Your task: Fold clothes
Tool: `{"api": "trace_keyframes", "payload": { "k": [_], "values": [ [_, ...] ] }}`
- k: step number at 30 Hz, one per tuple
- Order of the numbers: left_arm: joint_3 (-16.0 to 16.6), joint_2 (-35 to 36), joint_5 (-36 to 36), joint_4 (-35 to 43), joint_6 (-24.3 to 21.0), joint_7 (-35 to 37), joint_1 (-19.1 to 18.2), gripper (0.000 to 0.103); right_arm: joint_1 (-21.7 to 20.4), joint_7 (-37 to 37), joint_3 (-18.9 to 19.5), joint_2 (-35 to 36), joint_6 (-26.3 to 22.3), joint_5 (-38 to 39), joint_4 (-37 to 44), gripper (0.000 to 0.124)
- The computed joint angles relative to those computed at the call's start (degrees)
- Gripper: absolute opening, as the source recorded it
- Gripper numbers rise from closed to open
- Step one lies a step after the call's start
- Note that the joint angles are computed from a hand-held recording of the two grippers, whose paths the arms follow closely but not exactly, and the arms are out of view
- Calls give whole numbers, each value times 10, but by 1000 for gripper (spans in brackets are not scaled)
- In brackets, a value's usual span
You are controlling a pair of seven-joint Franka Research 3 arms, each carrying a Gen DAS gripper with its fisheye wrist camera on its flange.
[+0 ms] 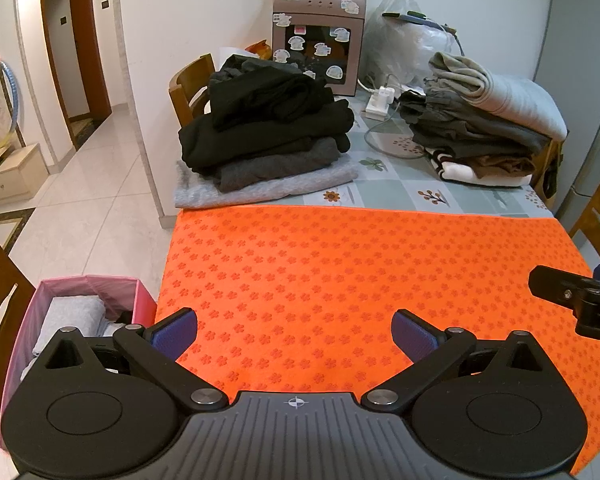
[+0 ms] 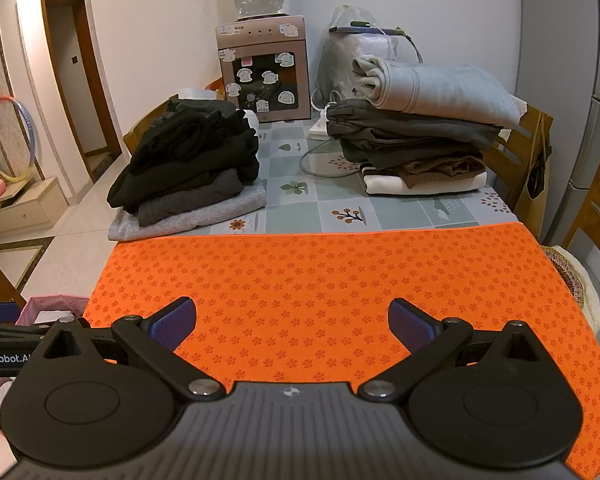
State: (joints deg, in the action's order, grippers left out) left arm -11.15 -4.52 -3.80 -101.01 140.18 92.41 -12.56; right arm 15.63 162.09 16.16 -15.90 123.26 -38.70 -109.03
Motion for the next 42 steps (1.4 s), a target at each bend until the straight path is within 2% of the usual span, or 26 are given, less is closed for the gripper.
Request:
{"api": "trace_keyframes", "payload": {
  "k": [42],
  "values": [
    [-3, 17, 11, 23, -28, -15, 5, 103, 5, -10, -10, 15, 2, 12, 8, 103]
  ]
}}
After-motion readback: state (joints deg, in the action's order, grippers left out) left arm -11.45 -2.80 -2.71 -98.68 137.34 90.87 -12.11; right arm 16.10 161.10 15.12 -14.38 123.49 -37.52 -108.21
